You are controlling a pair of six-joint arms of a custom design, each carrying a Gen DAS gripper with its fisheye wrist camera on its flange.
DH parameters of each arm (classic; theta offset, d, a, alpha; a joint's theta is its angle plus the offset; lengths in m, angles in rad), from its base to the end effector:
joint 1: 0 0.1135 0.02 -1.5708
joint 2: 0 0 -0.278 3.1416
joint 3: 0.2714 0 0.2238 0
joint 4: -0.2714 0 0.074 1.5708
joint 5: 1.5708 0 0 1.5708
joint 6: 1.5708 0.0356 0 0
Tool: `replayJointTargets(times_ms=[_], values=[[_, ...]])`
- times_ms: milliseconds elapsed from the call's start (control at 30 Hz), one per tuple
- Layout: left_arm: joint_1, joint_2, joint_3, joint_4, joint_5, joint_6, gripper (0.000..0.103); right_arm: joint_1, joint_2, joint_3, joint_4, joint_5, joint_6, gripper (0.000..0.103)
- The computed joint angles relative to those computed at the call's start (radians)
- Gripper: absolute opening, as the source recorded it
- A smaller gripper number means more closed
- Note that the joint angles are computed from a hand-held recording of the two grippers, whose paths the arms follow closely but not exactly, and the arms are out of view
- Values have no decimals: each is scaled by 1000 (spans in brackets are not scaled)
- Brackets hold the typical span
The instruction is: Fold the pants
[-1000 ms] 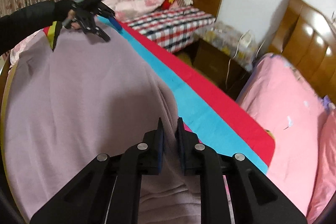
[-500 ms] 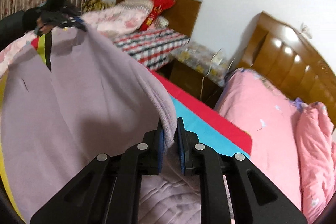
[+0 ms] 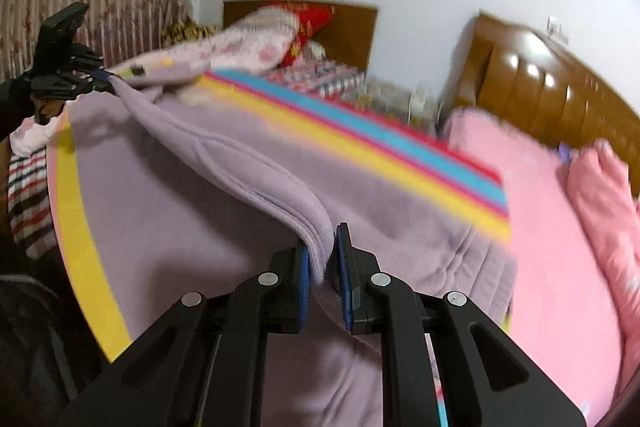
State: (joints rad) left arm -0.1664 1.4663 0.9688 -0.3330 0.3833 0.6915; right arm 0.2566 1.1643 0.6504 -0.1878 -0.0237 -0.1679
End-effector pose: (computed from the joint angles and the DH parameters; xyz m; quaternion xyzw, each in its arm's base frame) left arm 0.2752 -0.0597 0.2608 0.4433 0.8036 -0.0793 0.3891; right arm 0.2039 0.0544 0.2444 -0.1959 0.8856 0.0294 0.4201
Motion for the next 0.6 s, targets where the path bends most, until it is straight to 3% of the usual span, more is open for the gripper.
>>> replayJointTargets(times_ms=[100, 233, 300, 333, 367, 400, 433, 500, 600], values=[[-39, 13, -122, 123, -65, -76, 7, 62, -3, -87, 37, 66, 69, 15], [-48, 23, -150, 172, -80, -186, 9, 104, 0, -113, 47, 102, 136, 17], [-30, 4, -173, 189, -71, -222, 15, 125, -5, -103, 10, 126, 170, 31], [-35, -15, -197, 212, -88, -264, 16, 134, -35, -110, -11, 138, 194, 45], [-35, -24, -202, 215, -99, -290, 25, 146, -87, -132, -30, 137, 231, 60], [-37, -36, -216, 226, -115, -322, 38, 140, -132, -143, -48, 119, 264, 64], [-46, -70, -252, 247, -127, -357, 46, 125, -218, -162, -83, 95, 320, 66], [-23, -121, -310, 286, -80, -402, 85, 76, -380, -195, -153, 35, 422, 66], [8, -160, -349, 294, 3, -474, 87, -99, -503, -238, -196, -146, 575, 65]])
